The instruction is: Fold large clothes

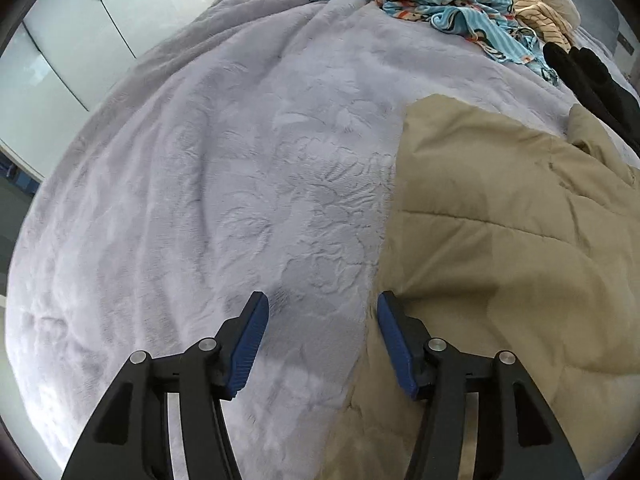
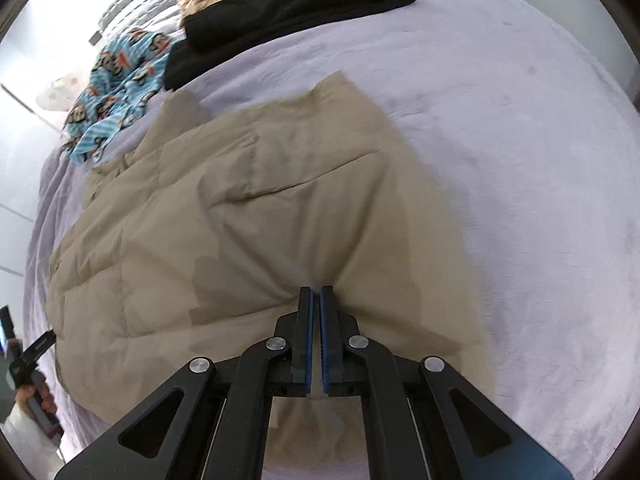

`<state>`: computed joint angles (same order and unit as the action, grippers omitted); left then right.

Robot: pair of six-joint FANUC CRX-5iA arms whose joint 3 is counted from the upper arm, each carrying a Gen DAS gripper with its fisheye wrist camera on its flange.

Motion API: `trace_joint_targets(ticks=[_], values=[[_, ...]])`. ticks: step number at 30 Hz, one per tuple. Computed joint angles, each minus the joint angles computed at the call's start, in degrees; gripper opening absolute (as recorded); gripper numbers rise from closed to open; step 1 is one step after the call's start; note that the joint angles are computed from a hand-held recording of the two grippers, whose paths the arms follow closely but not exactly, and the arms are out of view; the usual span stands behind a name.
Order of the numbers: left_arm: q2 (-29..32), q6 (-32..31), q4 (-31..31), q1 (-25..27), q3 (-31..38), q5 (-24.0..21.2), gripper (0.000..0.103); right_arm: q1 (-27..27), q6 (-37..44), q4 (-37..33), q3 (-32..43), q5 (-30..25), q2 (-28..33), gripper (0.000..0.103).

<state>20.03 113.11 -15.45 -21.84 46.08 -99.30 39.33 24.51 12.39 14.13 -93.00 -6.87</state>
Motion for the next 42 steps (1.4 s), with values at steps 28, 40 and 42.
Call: trace_joint_targets(ticks=[28, 40, 42], values=[[-9.4, 5.5, 10.3, -6.6, -10.4, -2.7, 0.059, 15.9, -25.1, -6.6, -7.4, 2.1, -10.8, 0.067], [-11.6, 7.6, 9.6, -8.9, -15.1, 0.0, 0.099, 17.4, -28.8, -6.4, -14.1, 10.8, -13.4, 0.073], [-11.7, 8.1, 10.2, -8.7, -15.0, 0.6, 0.102, 17.3, -29.2, -6.2, -14.4, 11.5, -13.7, 0.073]])
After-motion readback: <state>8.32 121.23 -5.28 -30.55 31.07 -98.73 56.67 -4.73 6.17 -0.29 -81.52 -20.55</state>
